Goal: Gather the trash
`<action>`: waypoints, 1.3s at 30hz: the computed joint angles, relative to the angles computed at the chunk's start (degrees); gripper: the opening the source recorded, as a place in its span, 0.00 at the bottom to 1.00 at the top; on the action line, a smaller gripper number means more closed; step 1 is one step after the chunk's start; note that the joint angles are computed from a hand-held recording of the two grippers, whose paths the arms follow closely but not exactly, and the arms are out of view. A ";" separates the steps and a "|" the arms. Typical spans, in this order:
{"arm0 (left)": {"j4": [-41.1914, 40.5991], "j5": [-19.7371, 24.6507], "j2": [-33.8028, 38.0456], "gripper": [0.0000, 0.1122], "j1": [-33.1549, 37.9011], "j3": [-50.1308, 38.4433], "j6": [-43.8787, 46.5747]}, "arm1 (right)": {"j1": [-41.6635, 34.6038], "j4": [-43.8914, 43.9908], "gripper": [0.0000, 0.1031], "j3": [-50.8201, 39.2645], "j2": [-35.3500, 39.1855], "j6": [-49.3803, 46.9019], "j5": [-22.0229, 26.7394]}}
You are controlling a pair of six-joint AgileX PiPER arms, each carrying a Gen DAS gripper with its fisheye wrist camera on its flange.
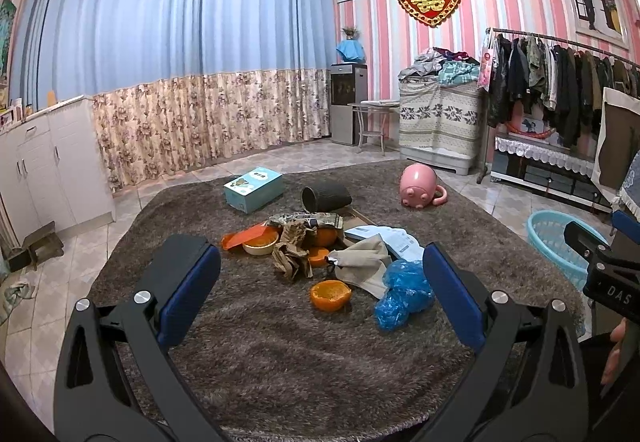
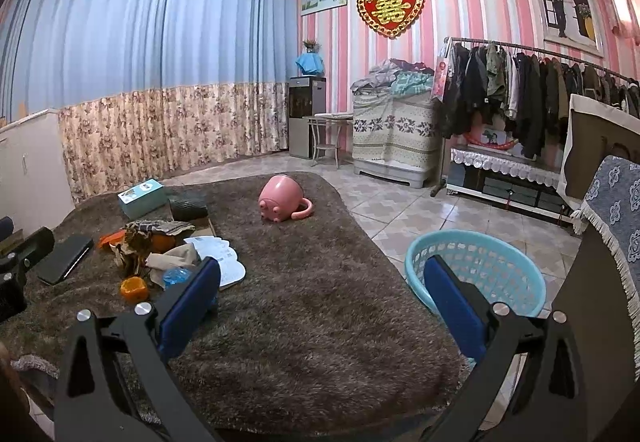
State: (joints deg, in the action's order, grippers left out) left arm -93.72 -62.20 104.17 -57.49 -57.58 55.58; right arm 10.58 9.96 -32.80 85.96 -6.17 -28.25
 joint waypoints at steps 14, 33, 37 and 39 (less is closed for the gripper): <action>0.01 0.24 -0.69 0.87 0.08 0.76 -0.32 | -0.04 0.94 0.96 -0.43 -0.68 -1.05 0.89; -0.10 0.12 -1.21 0.87 0.18 1.03 -0.37 | -0.76 0.54 0.96 -0.73 -0.76 -0.86 0.99; 0.04 0.71 -2.02 0.87 0.48 1.72 -0.21 | -0.75 0.49 0.96 -0.64 -0.70 -0.72 0.95; 0.23 0.97 -2.47 0.87 0.68 2.05 -0.07 | -0.79 0.32 0.96 -0.65 -0.65 -0.62 0.93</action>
State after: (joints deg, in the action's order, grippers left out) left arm -93.49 -61.23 101.70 -56.81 -55.53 55.50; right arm 9.79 10.27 -33.45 85.31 -6.79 -27.32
